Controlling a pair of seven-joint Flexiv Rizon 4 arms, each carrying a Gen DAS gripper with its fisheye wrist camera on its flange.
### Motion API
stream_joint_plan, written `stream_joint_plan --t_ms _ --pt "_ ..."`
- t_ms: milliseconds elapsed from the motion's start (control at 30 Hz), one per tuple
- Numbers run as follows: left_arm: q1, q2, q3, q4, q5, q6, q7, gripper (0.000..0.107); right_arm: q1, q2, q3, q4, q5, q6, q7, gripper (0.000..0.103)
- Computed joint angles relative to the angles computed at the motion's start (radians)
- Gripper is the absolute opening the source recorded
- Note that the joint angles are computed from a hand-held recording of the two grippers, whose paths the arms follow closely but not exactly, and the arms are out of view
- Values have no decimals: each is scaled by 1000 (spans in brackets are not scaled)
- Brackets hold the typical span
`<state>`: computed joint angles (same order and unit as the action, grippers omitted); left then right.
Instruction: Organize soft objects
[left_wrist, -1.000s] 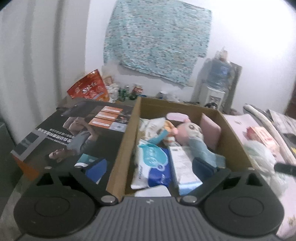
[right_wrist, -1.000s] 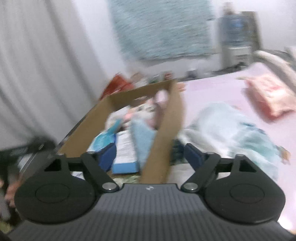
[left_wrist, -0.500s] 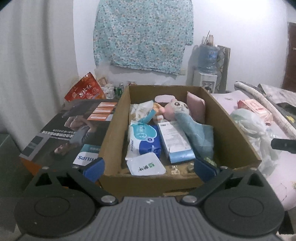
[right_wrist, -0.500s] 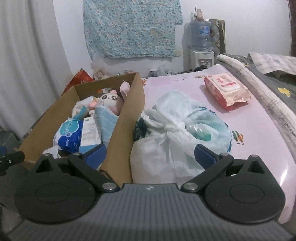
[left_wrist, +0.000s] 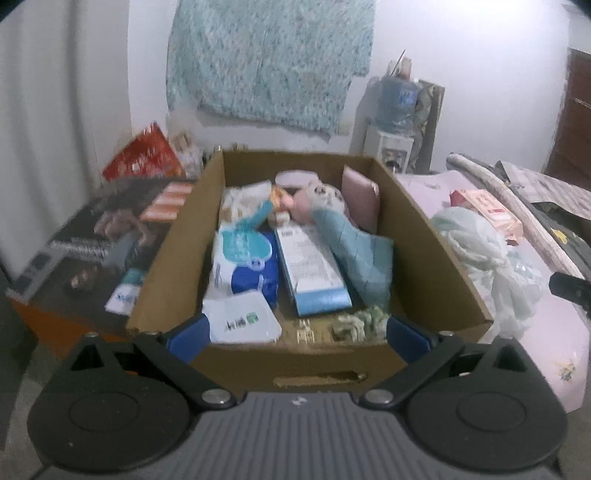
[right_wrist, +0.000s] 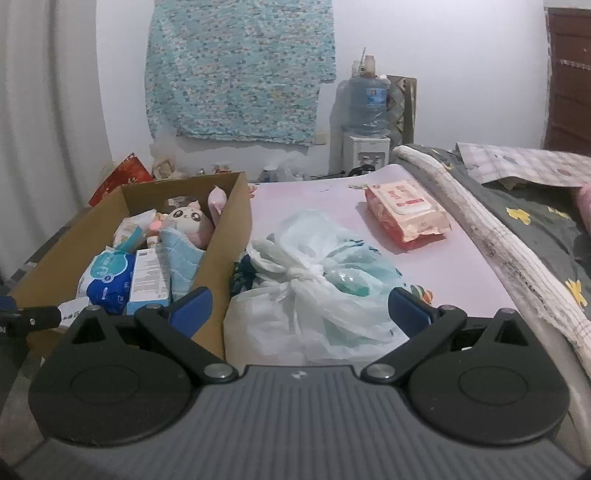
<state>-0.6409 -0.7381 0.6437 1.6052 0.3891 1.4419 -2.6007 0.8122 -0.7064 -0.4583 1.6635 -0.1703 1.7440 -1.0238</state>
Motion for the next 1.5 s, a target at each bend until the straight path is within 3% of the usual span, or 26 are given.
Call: stream_joint_plan --t_ms 133,233,333,500,567,633,733,867,1033,1267,1500 --pt "-33 -11 37 -30 51 -11 -10 102 -5 9 6 5 8 -8 23 102" --pt "-21 -8 28 -30 75 35 -16 102 33 4 -46 22 22 17 34 102" --pt "-48 -25 72 -28 67 77 -43 102 64 -2 -82 34 44 49 9 102" --pt "-110 -60 157 -27 26 94 -52 102 215 -64 -270 53 165 81 -8 102" --pt "-115 -58 160 -17 4 103 -32 103 243 -78 -300 55 202 85 -19 102" --pt "-99 -46 130 -13 -18 88 22 103 207 -51 -238 53 197 75 -39 102" --pt "-87 -40 99 -30 -40 1 74 103 87 2 -65 36 153 41 -50 102" --pt "-23 -14 3 -49 -35 -92 106 103 -4 28 63 16 77 -61 -21 102" --pt "34 13 -86 -59 -22 -179 103 103 -84 42 173 2 -2 -171 7 102" --pt "89 37 -182 -84 17 -301 86 103 -182 49 298 -10 -79 -238 34 102" --pt "147 60 -275 -106 77 -376 59 103 -233 59 349 -1 -151 -254 97 102"
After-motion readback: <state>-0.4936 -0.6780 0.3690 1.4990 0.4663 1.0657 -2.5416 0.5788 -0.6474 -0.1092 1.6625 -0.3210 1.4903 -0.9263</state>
